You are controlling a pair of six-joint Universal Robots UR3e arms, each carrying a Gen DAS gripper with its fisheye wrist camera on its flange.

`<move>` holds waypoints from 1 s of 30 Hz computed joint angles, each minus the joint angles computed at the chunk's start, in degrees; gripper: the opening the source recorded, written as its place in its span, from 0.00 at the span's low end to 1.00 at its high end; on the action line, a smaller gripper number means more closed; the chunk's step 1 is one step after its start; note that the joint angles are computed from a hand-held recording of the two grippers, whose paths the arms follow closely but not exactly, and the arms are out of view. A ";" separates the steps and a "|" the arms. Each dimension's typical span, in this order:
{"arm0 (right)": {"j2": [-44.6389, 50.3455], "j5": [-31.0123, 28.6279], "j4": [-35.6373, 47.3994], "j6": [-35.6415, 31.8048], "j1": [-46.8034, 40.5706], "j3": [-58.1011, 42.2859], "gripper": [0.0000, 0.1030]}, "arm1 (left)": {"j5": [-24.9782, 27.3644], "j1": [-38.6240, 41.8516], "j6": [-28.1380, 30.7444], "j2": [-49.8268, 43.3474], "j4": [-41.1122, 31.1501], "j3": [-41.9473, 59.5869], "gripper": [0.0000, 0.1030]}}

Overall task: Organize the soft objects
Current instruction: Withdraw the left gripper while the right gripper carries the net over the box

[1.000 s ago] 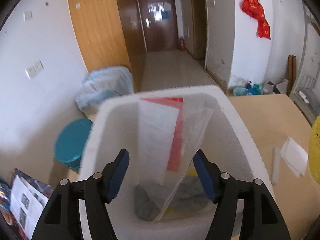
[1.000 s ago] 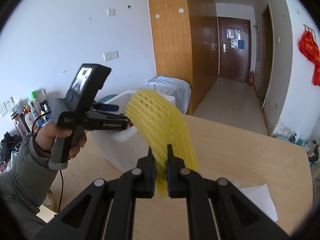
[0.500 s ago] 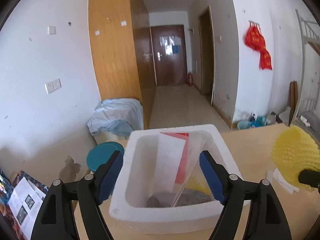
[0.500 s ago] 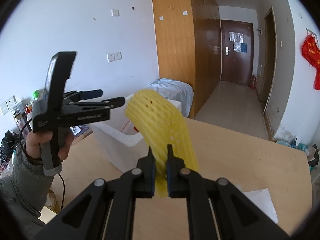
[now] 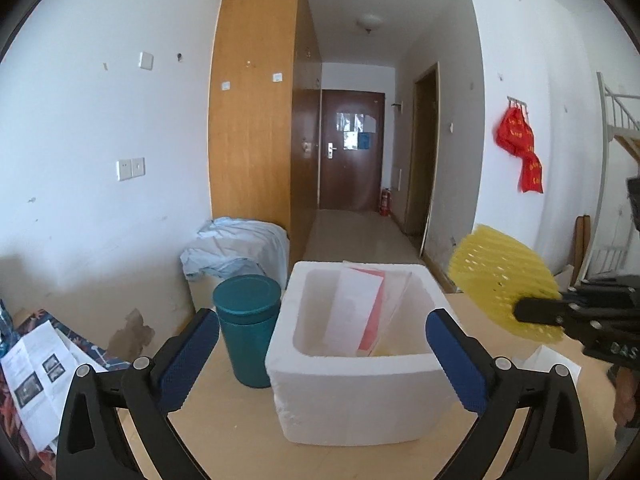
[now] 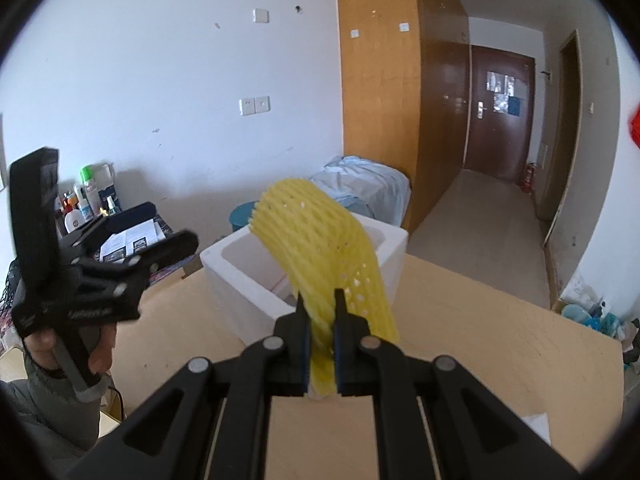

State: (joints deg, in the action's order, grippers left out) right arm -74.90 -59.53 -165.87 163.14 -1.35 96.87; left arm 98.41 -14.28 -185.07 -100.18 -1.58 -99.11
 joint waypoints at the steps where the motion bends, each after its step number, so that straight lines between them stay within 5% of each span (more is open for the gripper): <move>1: 0.92 -0.15 0.73 -0.19 0.41 -1.44 0.11 | 0.56 -0.18 -0.31 -0.09 0.33 -0.15 1.00; 16: 13.08 -4.23 8.83 -1.37 6.85 -19.64 0.11 | 1.15 2.01 -1.19 3.20 3.98 -6.26 1.00; 30: 26.28 -6.86 24.79 -0.81 9.73 -42.00 0.13 | 0.19 5.37 -2.97 4.59 2.54 -8.36 1.00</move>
State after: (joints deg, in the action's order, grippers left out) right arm -48.62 -66.39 -141.08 162.33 8.39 54.87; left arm 98.60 -8.91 -188.04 -95.58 0.96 -107.46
